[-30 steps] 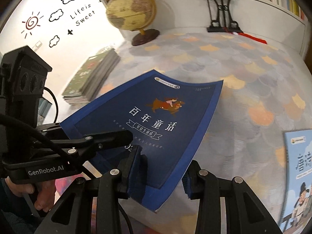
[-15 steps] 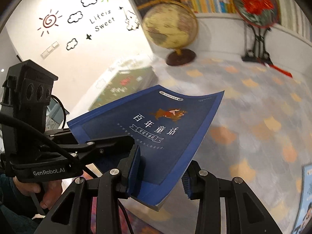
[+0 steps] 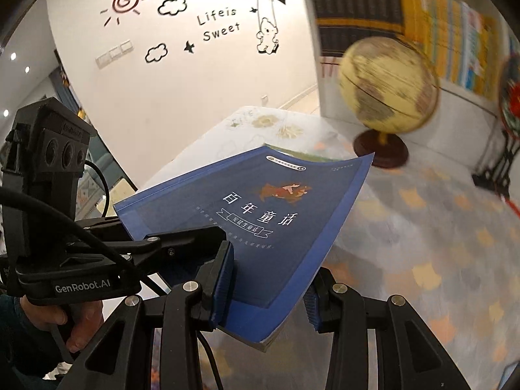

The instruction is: Organize books

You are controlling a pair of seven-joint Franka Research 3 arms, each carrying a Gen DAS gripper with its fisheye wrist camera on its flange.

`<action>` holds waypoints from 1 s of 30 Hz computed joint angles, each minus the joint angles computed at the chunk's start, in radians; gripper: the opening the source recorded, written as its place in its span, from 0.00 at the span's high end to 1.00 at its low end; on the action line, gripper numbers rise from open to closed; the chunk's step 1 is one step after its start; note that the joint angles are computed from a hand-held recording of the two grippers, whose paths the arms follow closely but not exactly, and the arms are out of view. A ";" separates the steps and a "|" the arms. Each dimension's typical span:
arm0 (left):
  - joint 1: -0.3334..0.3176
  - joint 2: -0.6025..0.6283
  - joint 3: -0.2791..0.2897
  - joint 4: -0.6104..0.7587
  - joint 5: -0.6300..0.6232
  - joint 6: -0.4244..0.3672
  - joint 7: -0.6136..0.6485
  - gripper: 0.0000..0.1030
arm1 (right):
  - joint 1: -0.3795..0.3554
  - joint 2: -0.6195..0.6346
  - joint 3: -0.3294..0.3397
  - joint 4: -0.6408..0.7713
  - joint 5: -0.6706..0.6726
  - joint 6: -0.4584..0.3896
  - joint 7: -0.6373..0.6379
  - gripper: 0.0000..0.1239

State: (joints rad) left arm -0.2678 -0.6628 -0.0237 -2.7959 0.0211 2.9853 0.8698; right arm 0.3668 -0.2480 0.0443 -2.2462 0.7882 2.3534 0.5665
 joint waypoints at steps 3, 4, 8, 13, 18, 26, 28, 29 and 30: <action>-0.010 0.014 0.045 -0.006 -0.003 0.019 0.035 0.73 | 0.010 0.042 0.019 0.038 -0.016 0.012 0.027 0.69; -0.019 0.023 0.066 -0.008 -0.009 0.026 0.052 0.73 | 0.012 0.057 0.025 0.049 -0.023 0.013 0.038 0.69; -0.069 0.088 0.156 -0.003 -0.056 0.062 0.118 0.73 | 0.016 0.136 0.043 0.104 -0.061 0.013 0.089 0.69; -0.134 0.127 0.237 -0.009 -0.123 0.104 0.191 0.73 | 0.015 0.217 0.061 0.158 -0.110 0.016 0.146 0.68; -0.301 0.149 0.415 -0.007 -0.218 0.154 0.285 0.73 | 0.009 0.278 0.070 0.213 -0.154 0.013 0.188 0.68; -0.375 0.152 0.499 -0.012 -0.267 0.168 0.325 0.73 | -0.006 0.321 0.078 0.234 -0.142 -0.009 0.247 0.68; -0.375 0.151 0.502 -0.014 -0.279 0.167 0.327 0.73 | -0.007 0.323 0.080 0.234 -0.143 -0.015 0.251 0.68; -0.367 0.148 0.496 -0.019 -0.283 0.167 0.325 0.73 | -0.008 0.324 0.081 0.236 -0.142 -0.023 0.253 0.68; -0.359 0.144 0.490 -0.024 -0.286 0.167 0.323 0.73 | -0.008 0.323 0.081 0.236 -0.141 -0.027 0.254 0.67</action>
